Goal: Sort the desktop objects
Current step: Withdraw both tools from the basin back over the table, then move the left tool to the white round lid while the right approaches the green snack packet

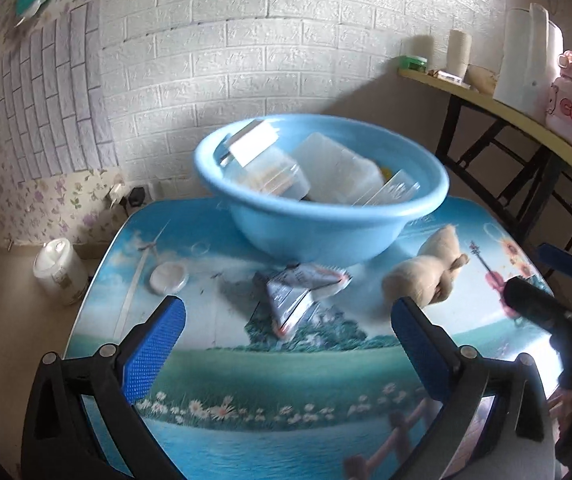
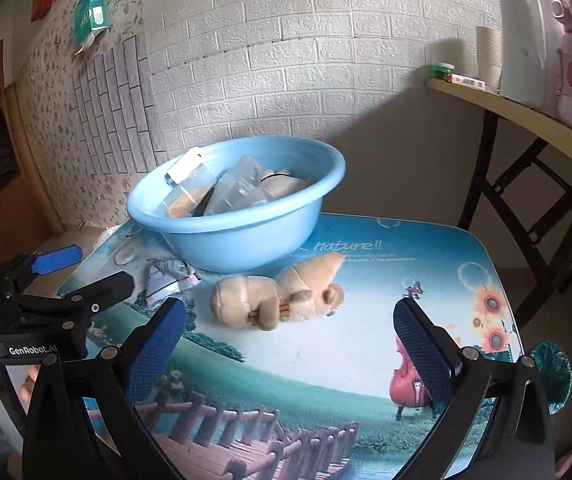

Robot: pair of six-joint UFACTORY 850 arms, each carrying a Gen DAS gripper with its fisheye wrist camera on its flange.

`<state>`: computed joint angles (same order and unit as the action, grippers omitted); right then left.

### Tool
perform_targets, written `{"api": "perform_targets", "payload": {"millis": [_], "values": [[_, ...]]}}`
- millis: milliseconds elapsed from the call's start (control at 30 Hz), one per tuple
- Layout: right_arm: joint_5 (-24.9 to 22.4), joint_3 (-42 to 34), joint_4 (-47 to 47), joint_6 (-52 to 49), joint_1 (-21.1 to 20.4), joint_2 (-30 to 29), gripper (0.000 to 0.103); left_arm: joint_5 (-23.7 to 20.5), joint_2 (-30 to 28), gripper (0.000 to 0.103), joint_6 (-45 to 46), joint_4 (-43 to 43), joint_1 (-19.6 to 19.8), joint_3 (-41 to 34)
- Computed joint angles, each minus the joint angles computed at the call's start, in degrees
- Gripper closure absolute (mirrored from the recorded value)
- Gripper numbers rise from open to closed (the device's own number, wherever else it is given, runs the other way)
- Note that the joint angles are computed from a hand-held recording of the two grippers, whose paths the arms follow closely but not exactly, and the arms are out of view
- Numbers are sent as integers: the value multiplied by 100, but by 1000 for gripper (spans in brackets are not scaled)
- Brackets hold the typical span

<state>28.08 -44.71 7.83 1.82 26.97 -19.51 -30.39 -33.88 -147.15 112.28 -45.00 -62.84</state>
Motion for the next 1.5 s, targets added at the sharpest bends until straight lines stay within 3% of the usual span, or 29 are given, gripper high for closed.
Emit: {"api": "perform_targets", "payload": {"millis": [133, 267, 600, 1500], "values": [[-1, 98, -206, 102, -73, -2, 1, 211, 44, 0, -248, 158, 83, 160], [-22, 234, -678, 539, -231, 47, 1, 151, 95, 0, -427, 319, 118, 348], [67, 435, -844, 964, -522, 153, 1, 173, 134, 0, -636, 202, 255, 592], [-179, 325, -494, 599, -803, -7, 1, 281, 105, 0, -769, 128, 577, 710]]}}
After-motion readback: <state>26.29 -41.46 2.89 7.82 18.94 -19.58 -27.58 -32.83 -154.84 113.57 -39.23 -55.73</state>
